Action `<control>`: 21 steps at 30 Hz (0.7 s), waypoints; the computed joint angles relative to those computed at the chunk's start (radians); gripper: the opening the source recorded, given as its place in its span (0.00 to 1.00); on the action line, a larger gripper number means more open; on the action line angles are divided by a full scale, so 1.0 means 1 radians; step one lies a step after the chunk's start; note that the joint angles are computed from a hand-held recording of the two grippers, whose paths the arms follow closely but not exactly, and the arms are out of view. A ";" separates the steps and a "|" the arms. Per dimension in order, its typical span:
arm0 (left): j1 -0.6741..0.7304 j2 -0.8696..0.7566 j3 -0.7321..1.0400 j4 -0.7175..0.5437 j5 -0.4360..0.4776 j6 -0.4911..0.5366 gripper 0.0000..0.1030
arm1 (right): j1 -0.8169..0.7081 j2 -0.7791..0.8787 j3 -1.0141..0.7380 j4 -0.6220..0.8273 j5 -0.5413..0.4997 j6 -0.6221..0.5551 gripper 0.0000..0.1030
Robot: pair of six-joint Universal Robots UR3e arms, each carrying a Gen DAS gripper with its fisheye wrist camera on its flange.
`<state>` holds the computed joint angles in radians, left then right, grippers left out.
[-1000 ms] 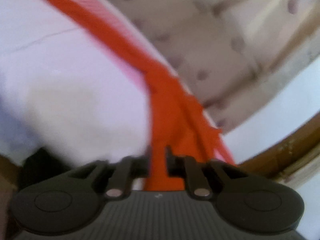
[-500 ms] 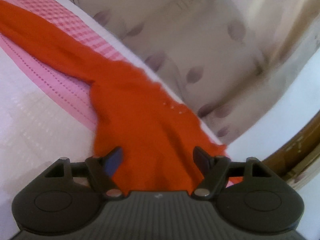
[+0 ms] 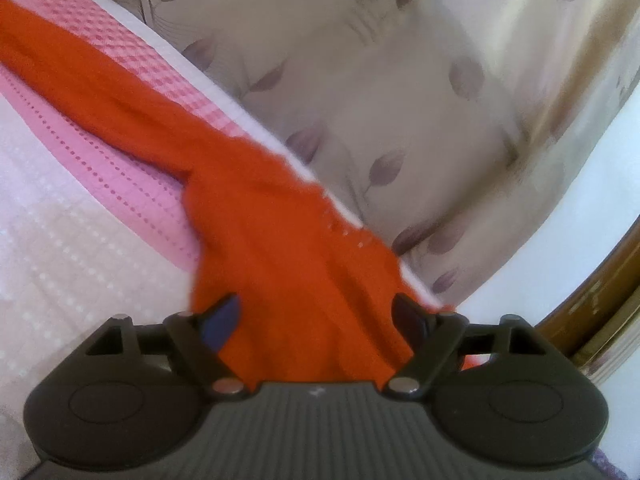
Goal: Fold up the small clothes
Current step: 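Grasp the orange cuff with the right gripper and lift it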
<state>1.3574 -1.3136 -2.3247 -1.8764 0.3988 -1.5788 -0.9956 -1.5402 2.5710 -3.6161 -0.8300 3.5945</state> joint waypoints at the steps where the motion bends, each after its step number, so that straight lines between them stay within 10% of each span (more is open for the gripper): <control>1: 0.012 -0.028 0.016 -0.052 -0.005 0.045 0.80 | 0.003 -0.063 -0.017 0.040 0.031 0.028 0.09; 8: 0.063 -0.188 0.105 -0.293 -0.020 0.245 0.81 | 0.375 -0.204 -0.349 0.225 -0.069 0.174 0.09; 21: 0.147 -0.282 0.116 -0.452 -0.070 0.379 0.81 | 1.236 0.553 -1.265 0.287 -0.356 0.344 0.09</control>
